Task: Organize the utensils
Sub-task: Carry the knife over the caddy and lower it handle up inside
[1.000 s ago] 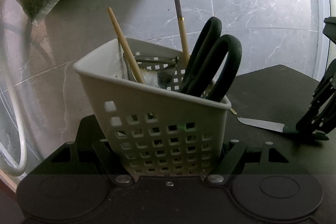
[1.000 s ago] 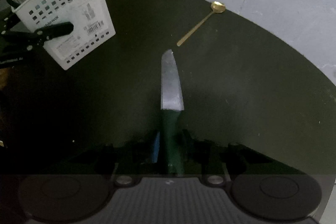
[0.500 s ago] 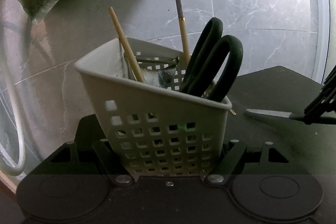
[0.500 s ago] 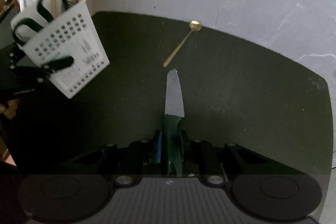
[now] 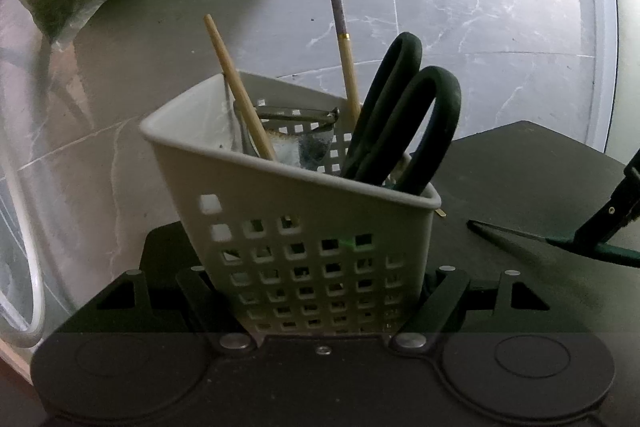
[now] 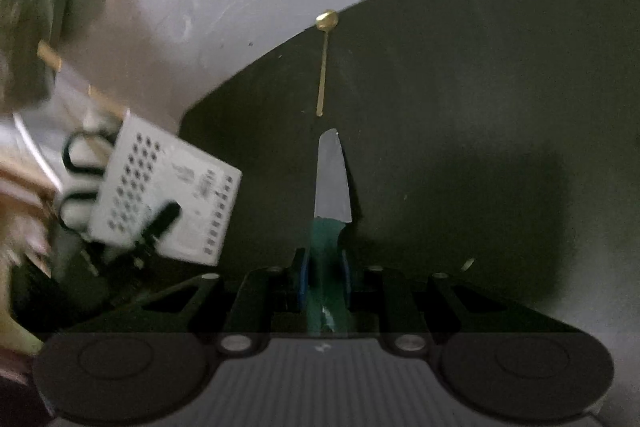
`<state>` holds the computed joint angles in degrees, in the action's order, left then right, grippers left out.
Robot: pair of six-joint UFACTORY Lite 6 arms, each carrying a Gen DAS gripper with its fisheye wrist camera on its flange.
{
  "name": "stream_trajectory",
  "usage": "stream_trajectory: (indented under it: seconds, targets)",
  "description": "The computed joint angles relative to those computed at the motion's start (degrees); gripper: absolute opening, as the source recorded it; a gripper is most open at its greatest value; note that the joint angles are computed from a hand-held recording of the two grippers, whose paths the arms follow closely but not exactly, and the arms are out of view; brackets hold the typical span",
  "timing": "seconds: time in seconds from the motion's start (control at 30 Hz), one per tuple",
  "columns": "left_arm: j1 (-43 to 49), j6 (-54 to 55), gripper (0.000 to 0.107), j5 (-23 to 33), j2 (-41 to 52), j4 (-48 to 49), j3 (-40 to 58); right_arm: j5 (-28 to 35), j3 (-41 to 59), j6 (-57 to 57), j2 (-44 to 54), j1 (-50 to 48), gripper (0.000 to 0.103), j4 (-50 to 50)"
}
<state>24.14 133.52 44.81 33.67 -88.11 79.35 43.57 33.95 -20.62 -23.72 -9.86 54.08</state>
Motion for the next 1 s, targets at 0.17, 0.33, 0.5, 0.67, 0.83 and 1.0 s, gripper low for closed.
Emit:
stream_trajectory:
  seconds: [0.17, 0.33, 0.5, 0.67, 0.83, 1.0]
  targets:
    - [-0.2, -0.2, 0.079, -0.1, 0.0, 0.1, 0.2, 3.3, -5.0, -5.1, -0.8, -5.0, 0.018, 11.8]
    - [-0.4, -0.6, 0.079, -0.3, 0.1, 0.5, 0.6, 8.4, -11.3, -10.0, -1.7, -9.6, 0.019, 24.6]
    - [-0.6, -0.8, 0.079, -0.5, 0.2, 0.8, 0.9, 10.3, -17.3, -14.9, -1.1, -9.3, 0.019, 34.8]
    - [-0.6, -1.2, 0.079, -0.4, 0.5, 1.5, 1.4, 13.8, -22.8, -20.6, 0.7, -8.5, 0.019, 47.1]
    - [-0.5, -1.6, 0.079, -0.2, 0.7, 2.1, 1.9, 15.0, -23.9, -23.3, -0.1, -6.1, 0.019, 54.4]
    - [-0.5, -2.4, 0.079, 0.1, 1.1, 2.7, 2.6, 12.8, -19.7, -13.6, -7.5, -6.6, 0.019, 48.9]
